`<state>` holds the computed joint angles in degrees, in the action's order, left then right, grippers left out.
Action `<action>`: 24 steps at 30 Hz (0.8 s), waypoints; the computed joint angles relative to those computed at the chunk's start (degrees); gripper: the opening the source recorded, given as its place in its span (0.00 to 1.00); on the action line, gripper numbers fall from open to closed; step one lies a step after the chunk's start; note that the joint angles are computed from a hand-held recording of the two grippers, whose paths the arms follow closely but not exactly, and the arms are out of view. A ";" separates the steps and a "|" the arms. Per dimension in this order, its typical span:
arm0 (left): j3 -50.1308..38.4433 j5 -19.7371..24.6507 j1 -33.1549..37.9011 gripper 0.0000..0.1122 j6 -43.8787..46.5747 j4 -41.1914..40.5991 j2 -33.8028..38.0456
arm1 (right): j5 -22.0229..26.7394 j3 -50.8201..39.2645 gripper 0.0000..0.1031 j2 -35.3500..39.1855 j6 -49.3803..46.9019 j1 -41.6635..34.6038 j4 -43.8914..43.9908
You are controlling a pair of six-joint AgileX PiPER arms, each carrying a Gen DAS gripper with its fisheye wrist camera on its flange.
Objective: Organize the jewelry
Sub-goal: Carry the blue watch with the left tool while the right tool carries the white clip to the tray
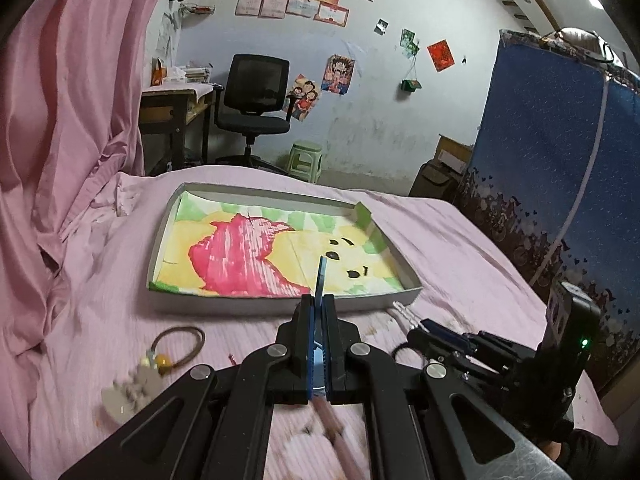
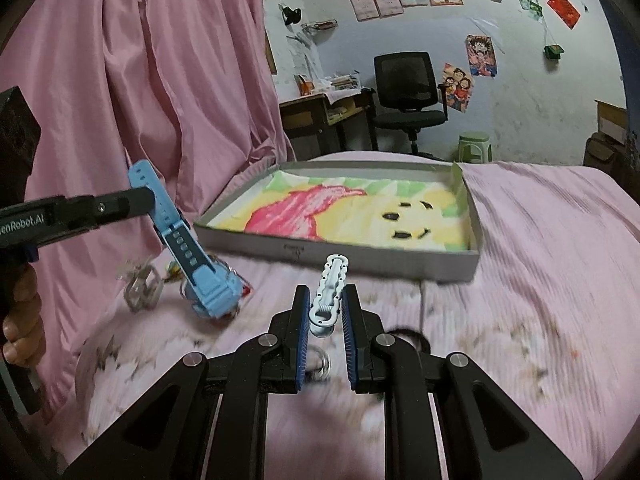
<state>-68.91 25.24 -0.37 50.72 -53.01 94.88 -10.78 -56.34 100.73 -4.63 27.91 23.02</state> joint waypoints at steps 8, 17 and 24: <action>-14.48 2.96 -0.24 0.03 -9.15 7.49 12.29 | 2.78 -12.12 0.14 8.72 15.77 -3.97 -16.37; -31.70 7.58 -1.02 0.03 -20.70 15.35 23.95 | 6.23 -23.85 0.14 16.89 29.99 -5.83 -30.66; -44.19 11.62 -1.45 0.03 -30.12 21.60 32.12 | 5.51 -25.28 0.14 19.14 45.44 -6.62 -45.52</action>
<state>-113.10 36.86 -1.83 20.60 -31.41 127.00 -5.27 -81.62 119.86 40.81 21.29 -22.50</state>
